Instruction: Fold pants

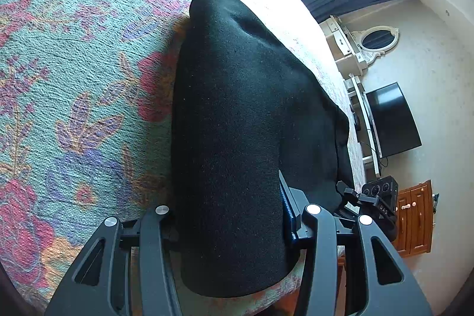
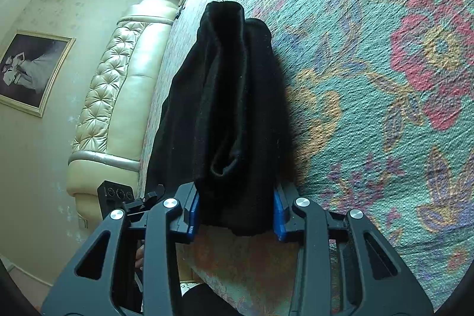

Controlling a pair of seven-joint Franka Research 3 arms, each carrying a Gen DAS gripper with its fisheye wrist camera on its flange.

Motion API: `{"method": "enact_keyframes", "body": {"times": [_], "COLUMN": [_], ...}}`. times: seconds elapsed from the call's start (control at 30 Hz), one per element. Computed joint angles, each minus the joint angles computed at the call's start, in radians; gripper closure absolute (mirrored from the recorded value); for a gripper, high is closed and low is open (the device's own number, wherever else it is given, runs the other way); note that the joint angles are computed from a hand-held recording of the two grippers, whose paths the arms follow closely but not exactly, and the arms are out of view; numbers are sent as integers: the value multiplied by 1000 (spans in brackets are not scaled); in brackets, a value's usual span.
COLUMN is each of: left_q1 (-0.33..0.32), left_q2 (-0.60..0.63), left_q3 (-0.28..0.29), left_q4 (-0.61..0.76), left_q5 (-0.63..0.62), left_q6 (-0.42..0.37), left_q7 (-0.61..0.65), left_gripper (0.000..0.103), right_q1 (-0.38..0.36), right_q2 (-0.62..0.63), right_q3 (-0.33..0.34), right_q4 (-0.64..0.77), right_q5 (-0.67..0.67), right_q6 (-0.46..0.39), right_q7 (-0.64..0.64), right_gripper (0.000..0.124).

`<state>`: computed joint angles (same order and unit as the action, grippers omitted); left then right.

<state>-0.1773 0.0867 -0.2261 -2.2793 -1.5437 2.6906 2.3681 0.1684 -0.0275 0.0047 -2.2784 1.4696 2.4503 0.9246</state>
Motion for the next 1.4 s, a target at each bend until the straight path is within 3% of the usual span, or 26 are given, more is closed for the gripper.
{"method": "enact_keyframes", "body": {"times": [1.4], "left_q1": [40], "left_q2": [8], "left_q3": [12], "left_q4": [6], "left_q5": [94], "left_q6": [-59], "left_q7": [-48], "left_gripper": [55], "right_q1": [-12], "right_q2": [-52], "right_q3": [-24], "right_q4": [-76], "right_q5": [-12], "right_q6": [-63], "right_q7": [-5], "right_gripper": [88]}}
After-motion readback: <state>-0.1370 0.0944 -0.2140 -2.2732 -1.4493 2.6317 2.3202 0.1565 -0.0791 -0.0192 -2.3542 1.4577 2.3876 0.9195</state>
